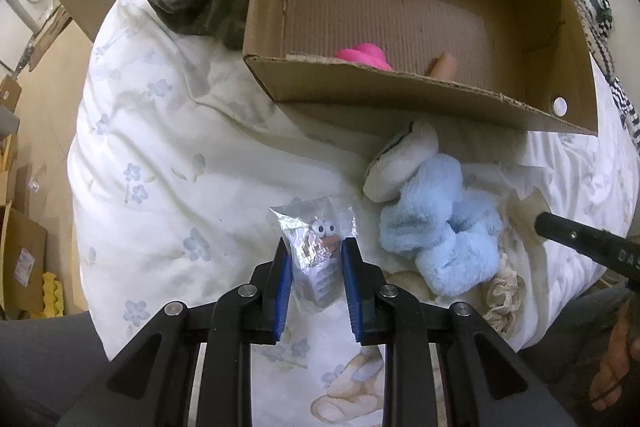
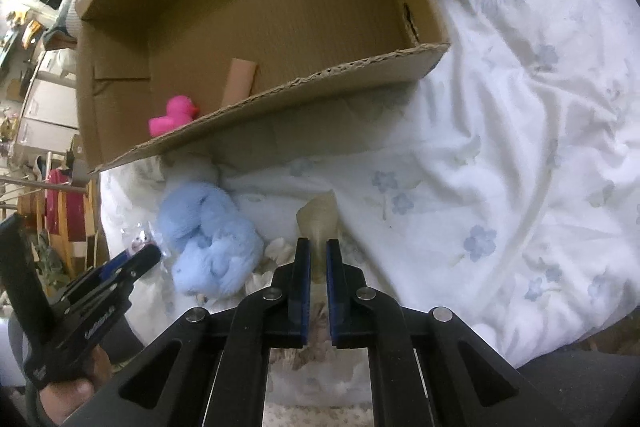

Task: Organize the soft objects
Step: 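Grasp the clear plastic bottle with the right gripper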

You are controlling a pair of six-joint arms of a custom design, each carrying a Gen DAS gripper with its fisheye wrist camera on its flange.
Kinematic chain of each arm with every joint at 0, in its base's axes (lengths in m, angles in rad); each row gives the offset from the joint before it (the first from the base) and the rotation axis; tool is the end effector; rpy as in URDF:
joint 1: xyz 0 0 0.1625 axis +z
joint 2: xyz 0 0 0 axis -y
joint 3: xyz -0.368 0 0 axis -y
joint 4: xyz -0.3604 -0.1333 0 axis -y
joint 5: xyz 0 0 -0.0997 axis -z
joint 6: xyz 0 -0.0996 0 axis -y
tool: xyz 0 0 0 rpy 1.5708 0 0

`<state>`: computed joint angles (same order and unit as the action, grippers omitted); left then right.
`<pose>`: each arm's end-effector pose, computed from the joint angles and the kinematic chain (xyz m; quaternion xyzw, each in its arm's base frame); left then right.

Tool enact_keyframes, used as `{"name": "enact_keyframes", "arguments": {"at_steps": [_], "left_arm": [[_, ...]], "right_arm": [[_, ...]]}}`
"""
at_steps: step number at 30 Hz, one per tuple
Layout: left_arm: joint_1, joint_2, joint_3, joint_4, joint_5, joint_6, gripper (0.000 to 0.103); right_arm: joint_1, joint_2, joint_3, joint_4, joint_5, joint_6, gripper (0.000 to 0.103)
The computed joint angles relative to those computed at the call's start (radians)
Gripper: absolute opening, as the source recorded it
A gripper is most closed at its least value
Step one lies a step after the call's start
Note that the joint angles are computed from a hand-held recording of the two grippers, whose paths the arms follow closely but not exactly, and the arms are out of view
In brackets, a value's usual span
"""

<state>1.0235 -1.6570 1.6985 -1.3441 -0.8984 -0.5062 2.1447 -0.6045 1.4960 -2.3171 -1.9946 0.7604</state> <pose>-0.0434 -0.4465 0.4126 0.0633 0.9344 -0.0553 0.3461 0.4113 -0.4661 -0.0130 -0.0756 -0.9722 0.0741 0.2087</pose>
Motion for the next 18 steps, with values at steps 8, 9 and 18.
{"name": "enact_keyframes", "arguments": {"at_steps": [8,9,18], "left_arm": [[-0.023,-0.015,0.02,-0.004,0.038,0.0,0.022],[-0.024,-0.018,0.015,0.0,0.041,0.002,0.022],[-0.058,-0.057,0.025,-0.022,0.094,0.015,0.022]], "right_arm": [[0.021,-0.029,0.029,-0.068,-0.003,-0.049,0.009],[0.025,-0.026,0.024,-0.07,-0.004,-0.057,0.009],[0.053,0.013,-0.021,-0.171,0.006,-0.144,0.009]]}}
